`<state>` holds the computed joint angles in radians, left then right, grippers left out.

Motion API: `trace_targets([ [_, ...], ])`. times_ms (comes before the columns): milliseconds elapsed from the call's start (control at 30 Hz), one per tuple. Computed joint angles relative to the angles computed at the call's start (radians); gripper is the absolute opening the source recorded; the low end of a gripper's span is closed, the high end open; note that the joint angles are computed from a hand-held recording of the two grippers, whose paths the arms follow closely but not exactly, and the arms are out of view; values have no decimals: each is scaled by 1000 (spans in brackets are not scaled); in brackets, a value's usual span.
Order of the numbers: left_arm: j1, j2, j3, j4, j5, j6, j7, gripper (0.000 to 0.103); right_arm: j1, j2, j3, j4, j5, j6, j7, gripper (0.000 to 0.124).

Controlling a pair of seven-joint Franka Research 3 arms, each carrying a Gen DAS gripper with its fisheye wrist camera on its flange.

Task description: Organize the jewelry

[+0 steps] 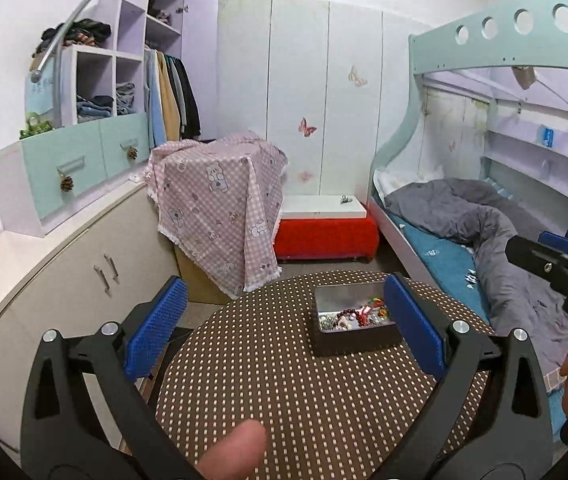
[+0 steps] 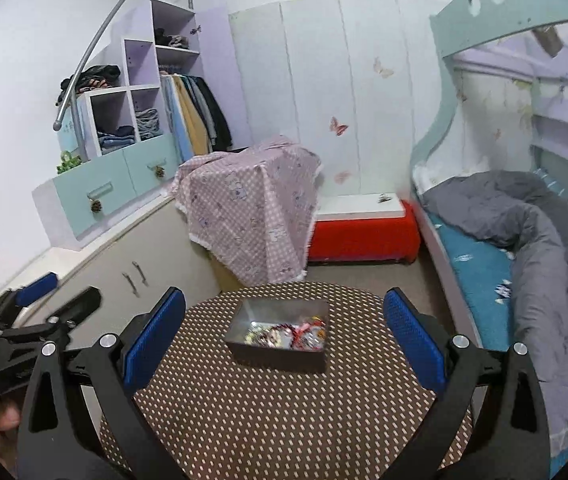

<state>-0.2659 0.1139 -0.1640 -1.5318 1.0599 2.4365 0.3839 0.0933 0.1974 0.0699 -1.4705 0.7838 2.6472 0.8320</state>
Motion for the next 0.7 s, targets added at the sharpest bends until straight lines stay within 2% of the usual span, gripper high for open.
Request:
trace_targets([
  [133, -9, -89, -23, -104, 74, -19, -81, 97, 14, -123, -4, -180, 56, 107, -58, 96],
  [300, -5, -167, -79, -187, 165, -86, -167, 97, 57, -222, -29, -325, 90, 201, -91, 96],
  [500, 9, -228, -130, -254, 226, -126, -261, 97, 124, -309, -58, -446, 155, 311, -180, 96],
  [700, 10, -251, -165, -288, 237, -179, -286, 97, 188, -356, -92, -505, 196, 388, -231, 96],
])
